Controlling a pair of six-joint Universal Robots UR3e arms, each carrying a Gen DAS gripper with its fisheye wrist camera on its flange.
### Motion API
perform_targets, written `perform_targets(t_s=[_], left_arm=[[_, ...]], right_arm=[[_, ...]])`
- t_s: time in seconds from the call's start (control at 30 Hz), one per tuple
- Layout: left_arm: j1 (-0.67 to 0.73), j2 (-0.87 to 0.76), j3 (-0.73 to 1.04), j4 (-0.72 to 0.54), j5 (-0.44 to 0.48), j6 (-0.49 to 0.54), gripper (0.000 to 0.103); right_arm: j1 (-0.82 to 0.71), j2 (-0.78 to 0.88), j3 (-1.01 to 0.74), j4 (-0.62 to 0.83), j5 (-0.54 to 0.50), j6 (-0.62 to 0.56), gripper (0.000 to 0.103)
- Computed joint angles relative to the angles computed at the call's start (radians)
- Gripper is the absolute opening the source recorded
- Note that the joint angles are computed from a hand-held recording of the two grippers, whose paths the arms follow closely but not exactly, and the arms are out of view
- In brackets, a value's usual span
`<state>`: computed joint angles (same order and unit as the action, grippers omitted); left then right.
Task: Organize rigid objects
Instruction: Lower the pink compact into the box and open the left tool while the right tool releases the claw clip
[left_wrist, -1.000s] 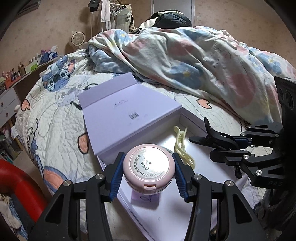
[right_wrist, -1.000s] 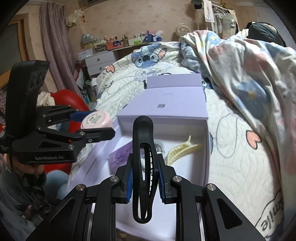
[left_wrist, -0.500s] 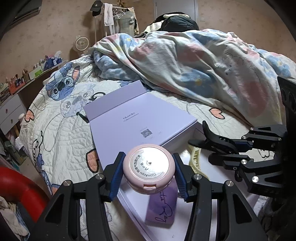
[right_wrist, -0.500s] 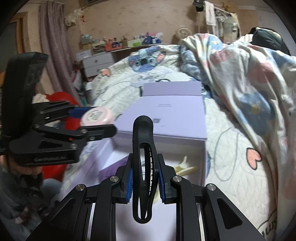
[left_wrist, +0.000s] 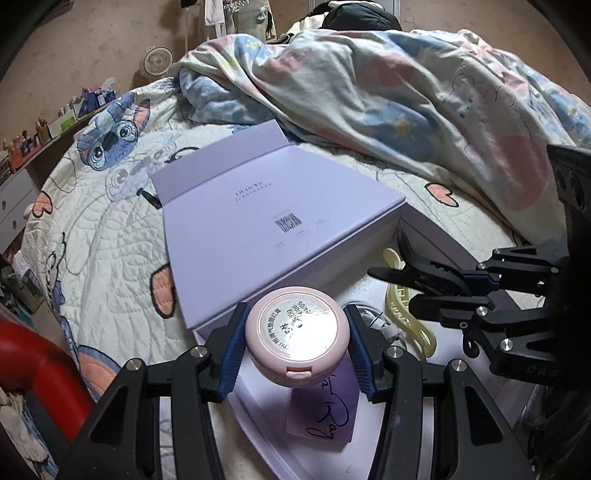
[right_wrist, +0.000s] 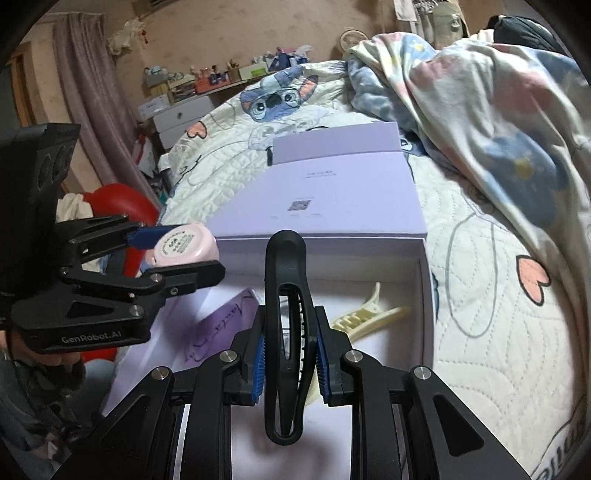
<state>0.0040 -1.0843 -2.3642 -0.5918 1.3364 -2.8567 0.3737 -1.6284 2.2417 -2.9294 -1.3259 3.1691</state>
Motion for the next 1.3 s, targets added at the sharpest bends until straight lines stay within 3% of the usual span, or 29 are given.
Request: perform_targets(t_s=[0.23,0.4,0.8,1.17,1.3], left_arm=[[-0.084,-0.110,-0.007,0.101,0.082,-0.037,0.050],[-0.095,-0.154,-0.014,0.122,0.093,-0.060,0.050],[-0.100,-0.225,-0.004,0.195,0.147,-0.111,0.050],[-0.098,-0.235,-0.008,0.216,0.158,-0.102,0.050],[-0.106,-0.223,-0.006,0.202,0.159,-0.096,0.050]], right_arm=[[0.016,0.037,-0.009,-0.003,-0.072,0.025,0.022],[0.029,0.052,-0.022,0.005,-0.110,0.038,0.022],[0.145,0.159,-0.102,0.022,-0.339,0.082,0.022],[0.146,0.162,-0.108,0.026,-0.341,0.101,0.023],[0.131,0.154,-0.098,0.024,-0.316,0.105,0.030]])
